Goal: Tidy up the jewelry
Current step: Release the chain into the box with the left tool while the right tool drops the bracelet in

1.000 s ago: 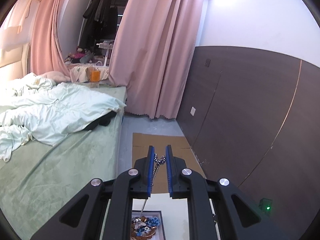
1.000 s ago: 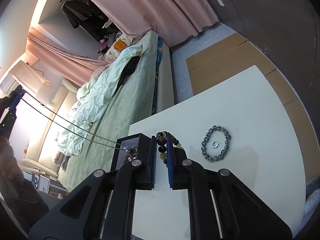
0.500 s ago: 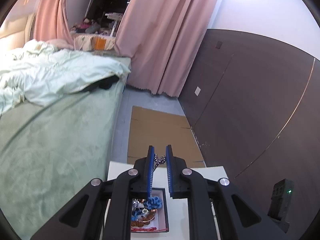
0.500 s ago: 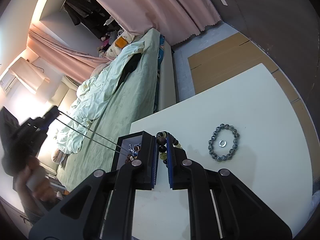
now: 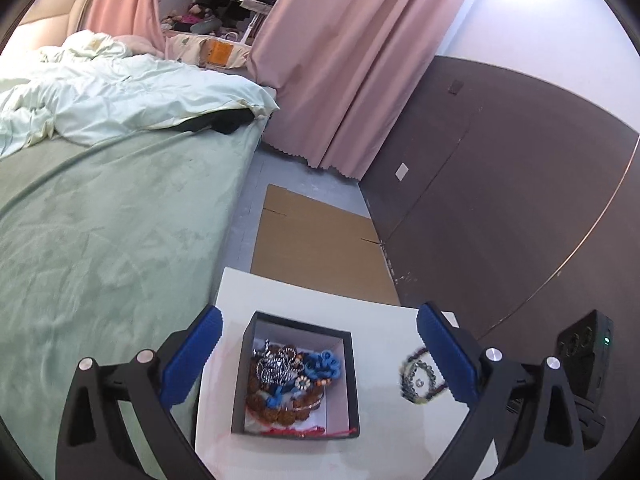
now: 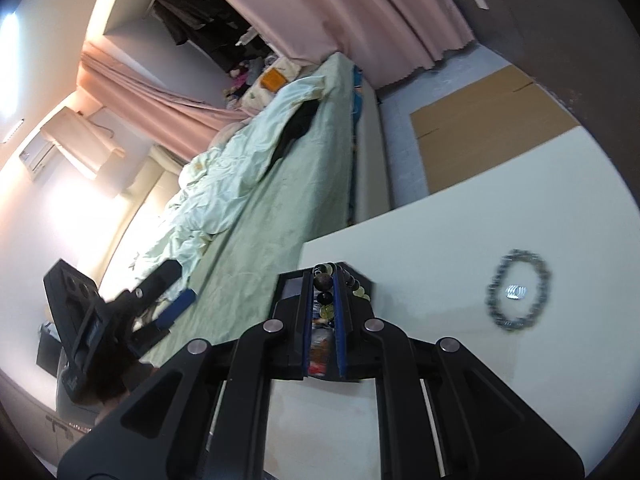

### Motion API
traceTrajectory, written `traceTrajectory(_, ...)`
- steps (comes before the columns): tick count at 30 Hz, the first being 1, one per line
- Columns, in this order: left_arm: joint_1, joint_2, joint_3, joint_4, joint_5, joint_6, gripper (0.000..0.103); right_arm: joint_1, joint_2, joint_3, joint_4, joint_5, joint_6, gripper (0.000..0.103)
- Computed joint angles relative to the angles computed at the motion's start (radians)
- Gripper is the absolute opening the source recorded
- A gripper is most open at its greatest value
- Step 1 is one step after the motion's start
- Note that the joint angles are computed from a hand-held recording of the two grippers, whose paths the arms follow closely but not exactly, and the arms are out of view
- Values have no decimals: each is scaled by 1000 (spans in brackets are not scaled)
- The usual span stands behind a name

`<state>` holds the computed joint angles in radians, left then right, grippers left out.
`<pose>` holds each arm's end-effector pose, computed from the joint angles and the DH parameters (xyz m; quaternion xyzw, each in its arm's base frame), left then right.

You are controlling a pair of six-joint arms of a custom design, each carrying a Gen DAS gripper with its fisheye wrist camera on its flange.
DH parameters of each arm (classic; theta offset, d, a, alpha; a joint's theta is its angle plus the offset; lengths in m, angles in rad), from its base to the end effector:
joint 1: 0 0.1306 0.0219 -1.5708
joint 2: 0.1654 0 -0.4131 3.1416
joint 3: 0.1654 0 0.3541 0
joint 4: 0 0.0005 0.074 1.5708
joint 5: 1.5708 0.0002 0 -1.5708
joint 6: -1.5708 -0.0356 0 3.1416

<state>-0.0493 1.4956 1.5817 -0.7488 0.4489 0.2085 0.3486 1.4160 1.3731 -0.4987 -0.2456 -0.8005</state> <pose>0.4940 -0.0403 0.5071 0.0277 0.8811 -0.2533 0.3983 0.4417 0.1692 0.4724 0.1348 0.8555 0.3550 0.3521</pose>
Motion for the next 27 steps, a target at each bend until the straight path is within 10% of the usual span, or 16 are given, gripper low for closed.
traceTrajectory(16, 112, 9, 17, 16, 69, 46, 95, 100, 148, 130, 45, -68, -2, 11)
traceTrajectory(21, 127, 7, 17, 23, 72, 59, 95, 115, 175, 180, -71, 34, 24, 75)
traceTrajectory(27, 123, 3, 12, 21, 65, 54, 95, 91, 108, 115, -46, 79, 24, 80)
